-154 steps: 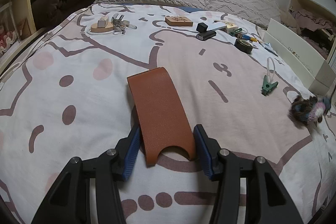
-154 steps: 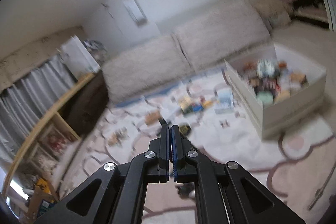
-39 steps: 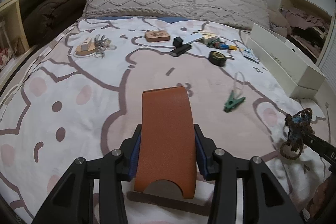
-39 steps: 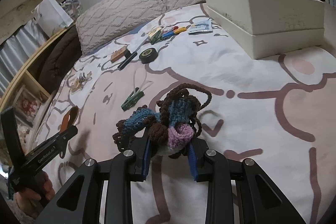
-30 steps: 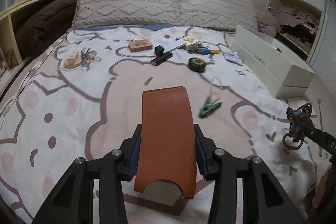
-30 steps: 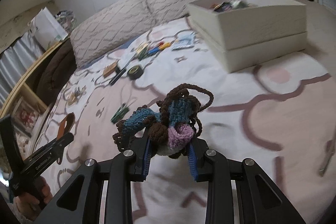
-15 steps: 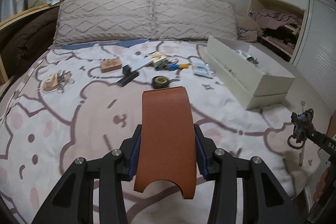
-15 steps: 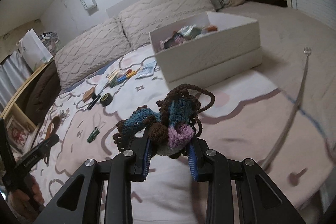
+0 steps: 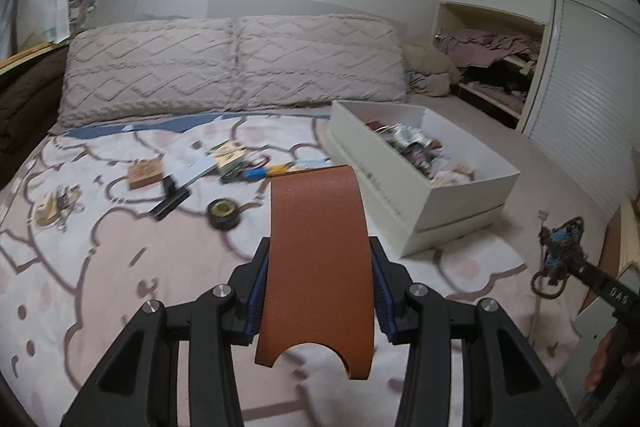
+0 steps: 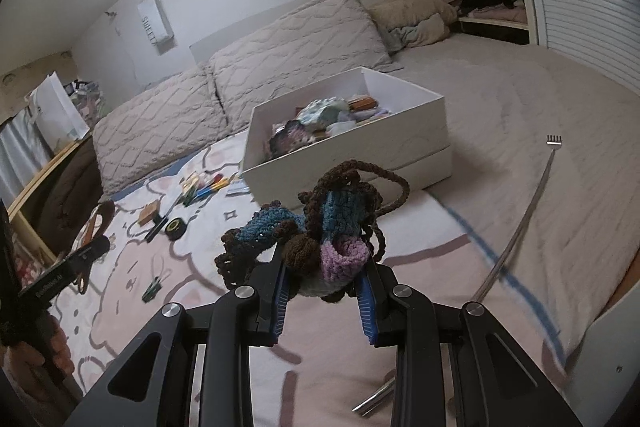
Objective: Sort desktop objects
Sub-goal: 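Carry the strap in the left tool and pouch in the right tool to the shoebox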
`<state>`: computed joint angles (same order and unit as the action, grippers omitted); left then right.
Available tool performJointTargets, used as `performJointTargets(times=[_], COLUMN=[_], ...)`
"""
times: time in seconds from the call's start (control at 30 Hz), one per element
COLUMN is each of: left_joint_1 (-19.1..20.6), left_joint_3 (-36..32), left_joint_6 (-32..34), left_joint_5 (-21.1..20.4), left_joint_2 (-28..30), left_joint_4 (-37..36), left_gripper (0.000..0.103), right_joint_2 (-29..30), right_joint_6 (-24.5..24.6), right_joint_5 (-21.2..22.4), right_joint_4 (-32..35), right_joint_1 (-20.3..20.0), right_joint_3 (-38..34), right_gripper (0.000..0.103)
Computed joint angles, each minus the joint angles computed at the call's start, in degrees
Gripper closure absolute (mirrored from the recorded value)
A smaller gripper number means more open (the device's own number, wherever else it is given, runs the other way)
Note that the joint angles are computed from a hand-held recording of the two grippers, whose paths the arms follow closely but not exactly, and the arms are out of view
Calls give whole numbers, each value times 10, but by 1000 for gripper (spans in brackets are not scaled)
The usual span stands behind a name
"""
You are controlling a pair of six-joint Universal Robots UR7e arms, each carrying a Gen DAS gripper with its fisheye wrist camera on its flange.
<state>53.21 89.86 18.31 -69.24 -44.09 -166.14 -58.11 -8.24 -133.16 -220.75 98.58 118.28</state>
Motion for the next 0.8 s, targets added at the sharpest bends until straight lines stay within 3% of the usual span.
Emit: performJointTargets(times=[0.43, 0.8], left_joint_1=[-21, -36], left_joint_3=[-137, -280], left_joint_6=[4, -17], left_joint_5=[-33, -44], left_joint_2=[103, 187], left_joint_4=[52, 132], left_gripper=[59, 59], right_joint_2=[-24, -39], right_joint_6=[-39, -30], right_joint_5=[24, 55], right_joint_4=[12, 89], right_joint_1=[-40, -59], right_joint_3=[-47, -107], right_gripper=[72, 72])
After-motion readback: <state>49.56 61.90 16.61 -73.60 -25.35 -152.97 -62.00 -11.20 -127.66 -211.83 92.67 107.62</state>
